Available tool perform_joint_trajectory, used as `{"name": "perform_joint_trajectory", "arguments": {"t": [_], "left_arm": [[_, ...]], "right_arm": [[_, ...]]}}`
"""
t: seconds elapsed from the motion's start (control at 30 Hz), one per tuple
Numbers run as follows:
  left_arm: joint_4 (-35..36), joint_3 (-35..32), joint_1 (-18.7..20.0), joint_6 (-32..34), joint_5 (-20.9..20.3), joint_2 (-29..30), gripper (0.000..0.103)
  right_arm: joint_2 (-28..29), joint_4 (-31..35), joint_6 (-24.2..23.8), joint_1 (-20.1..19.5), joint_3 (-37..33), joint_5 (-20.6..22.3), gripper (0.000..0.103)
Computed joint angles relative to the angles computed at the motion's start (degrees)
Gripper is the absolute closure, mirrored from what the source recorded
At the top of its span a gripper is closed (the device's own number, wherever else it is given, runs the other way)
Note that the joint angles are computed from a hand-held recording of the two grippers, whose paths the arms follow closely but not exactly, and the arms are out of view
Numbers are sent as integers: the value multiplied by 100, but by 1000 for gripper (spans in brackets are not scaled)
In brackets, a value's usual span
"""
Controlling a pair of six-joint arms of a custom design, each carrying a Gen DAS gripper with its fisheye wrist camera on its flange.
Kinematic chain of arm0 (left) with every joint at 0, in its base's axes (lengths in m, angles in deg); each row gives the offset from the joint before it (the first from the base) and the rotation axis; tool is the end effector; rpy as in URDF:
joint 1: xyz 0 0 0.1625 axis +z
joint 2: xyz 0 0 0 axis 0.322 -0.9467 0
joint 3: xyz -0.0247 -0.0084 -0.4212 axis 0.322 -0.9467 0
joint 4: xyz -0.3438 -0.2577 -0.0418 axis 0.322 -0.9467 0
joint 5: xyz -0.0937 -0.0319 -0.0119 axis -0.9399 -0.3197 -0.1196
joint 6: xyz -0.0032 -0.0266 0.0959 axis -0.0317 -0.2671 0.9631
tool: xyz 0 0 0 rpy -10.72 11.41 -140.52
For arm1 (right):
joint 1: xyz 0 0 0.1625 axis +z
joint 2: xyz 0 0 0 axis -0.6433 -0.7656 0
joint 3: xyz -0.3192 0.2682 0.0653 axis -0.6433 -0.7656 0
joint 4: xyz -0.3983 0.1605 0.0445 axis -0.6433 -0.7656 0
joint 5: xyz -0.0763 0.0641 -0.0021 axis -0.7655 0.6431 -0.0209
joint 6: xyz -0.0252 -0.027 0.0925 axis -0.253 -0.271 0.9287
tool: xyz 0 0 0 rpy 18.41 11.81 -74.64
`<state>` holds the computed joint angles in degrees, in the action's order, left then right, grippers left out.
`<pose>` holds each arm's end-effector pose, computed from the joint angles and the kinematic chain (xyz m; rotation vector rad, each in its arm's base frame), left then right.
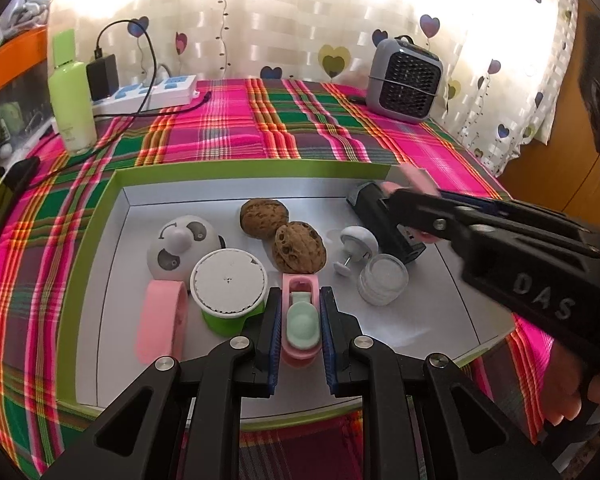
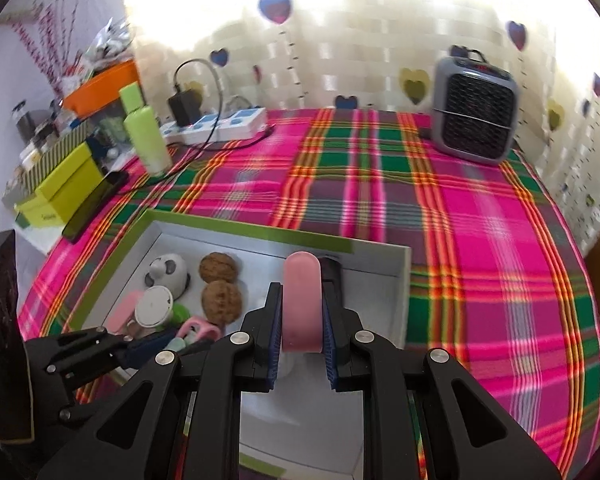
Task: Organize objects
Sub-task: 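Lower the pink clip into the box and open the right gripper while the left releases the case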
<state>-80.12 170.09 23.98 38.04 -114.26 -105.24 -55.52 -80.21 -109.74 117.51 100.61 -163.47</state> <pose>-0.3285 -0.5918 -0.1356 0.2523 2.3759 -0.8661 -0.0175 -0.6517 0.2588 0.9653 -2.4895 0.6022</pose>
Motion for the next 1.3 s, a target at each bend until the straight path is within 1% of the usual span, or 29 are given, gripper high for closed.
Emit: {"name": "perform_joint_trajectory", "arguments": {"t": [0.1,0.33,0.47,0.67,0.7,0.77,1.03,1.3], "left_arm": [[-1,-31,9,12,12,25,87],[-59,-52,11,51,42,53,87],[-98,-72,15,69,52,69,87],[-164,-64,0,89,70,93,87],[-177,-64,4,94,65,94,87],[-168,-56,-2,90,74,93,87],[-182,-51,5,98,71,88,87],[-177,-48,-1,93,75,91,87]], "right_arm": [[132,80,-75,43,-97,-116,84],[304,304,-213,80,-271,-20,84],[421,423,-323,132,-394,-82,84],[520,602,-341,167,-536,-166,84],[532,610,-344,175,-548,-201,84],[596,611,-296,225,-597,-430,84],[633,649,-293,241,-630,-540,84],[661,555,-336,268,-613,-652,84]]}}
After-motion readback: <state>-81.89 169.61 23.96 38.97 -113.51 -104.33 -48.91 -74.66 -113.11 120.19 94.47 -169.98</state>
